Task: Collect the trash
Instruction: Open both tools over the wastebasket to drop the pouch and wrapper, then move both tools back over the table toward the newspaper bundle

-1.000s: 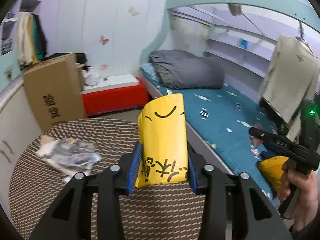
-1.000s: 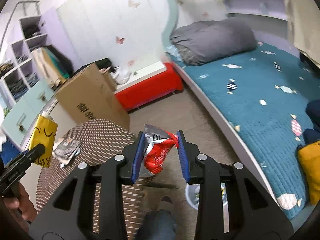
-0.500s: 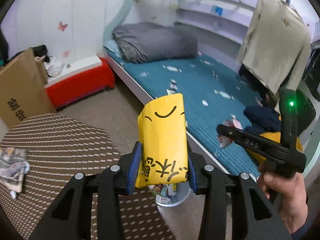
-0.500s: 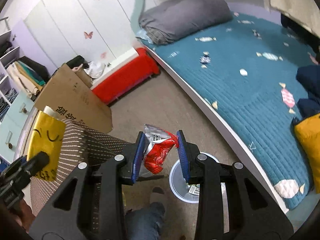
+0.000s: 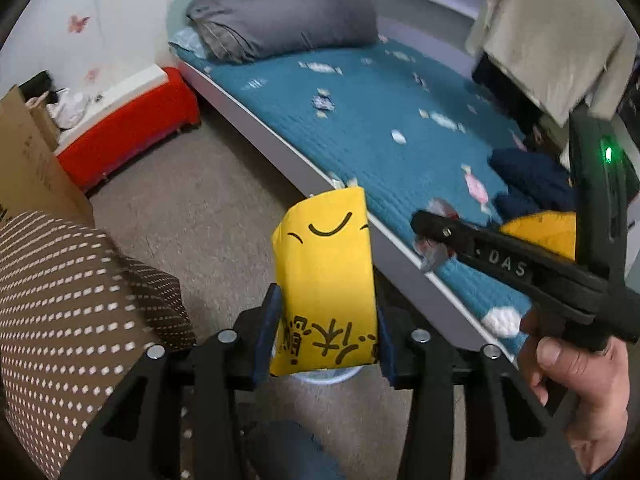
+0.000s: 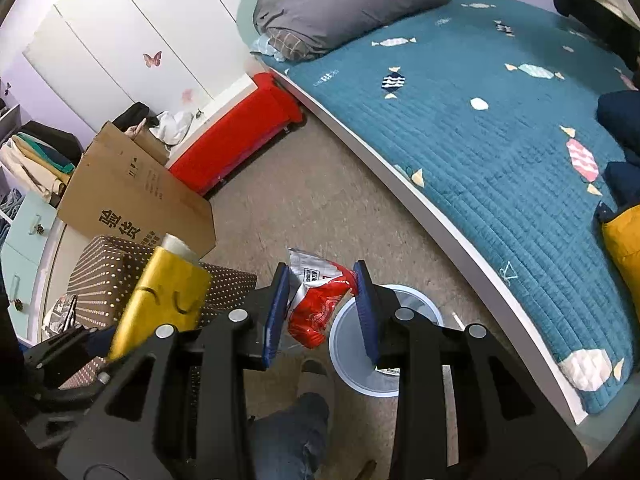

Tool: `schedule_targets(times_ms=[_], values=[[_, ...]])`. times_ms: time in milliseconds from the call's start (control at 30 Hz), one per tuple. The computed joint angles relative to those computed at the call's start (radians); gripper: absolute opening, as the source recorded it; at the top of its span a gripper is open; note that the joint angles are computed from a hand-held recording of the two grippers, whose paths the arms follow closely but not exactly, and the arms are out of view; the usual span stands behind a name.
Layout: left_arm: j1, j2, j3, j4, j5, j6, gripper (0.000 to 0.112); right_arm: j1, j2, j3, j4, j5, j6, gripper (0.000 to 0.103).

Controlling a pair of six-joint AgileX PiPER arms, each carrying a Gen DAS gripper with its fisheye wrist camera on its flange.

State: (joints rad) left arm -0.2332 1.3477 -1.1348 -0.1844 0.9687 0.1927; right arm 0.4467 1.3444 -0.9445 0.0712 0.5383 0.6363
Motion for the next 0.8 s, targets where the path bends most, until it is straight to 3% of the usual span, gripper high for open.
schedule_targets(times_ms=[33,67,133,267,367,567,800], values=[[-0.01,0.017,-0.01,0.014,0.008,-0.007,0.054,-0.007,0.006,0.004,0.015,-0.006,-0.014,0.036],[-0.018,0.031,-0.018,0.028,0.013,-0.015,0.069,-0.021,0.016,0.01,0.052,-0.016,-0.045,0.049],[-0.024,0.029,-0.016,0.049,0.001,-0.038,0.083,-0.056,0.036,0.027,0.163,-0.032,-0.136,0.062],[-0.008,-0.013,-0.004,0.063,-0.013,-0.064,0.087,-0.076,0.052,0.051,0.237,-0.031,-0.178,0.081],[0.015,-0.059,0.01,0.06,-0.033,-0.07,0.089,-0.057,0.04,0.061,0.189,-0.031,-0.106,0.095],[0.099,-0.128,-0.007,0.007,-0.006,-0.008,0.09,0.018,0.006,0.031,-0.05,0.027,0.151,0.097],[0.207,-0.205,-0.037,-0.066,0.055,0.078,0.09,0.108,-0.034,-0.044,-0.19,0.114,0.307,0.097]])
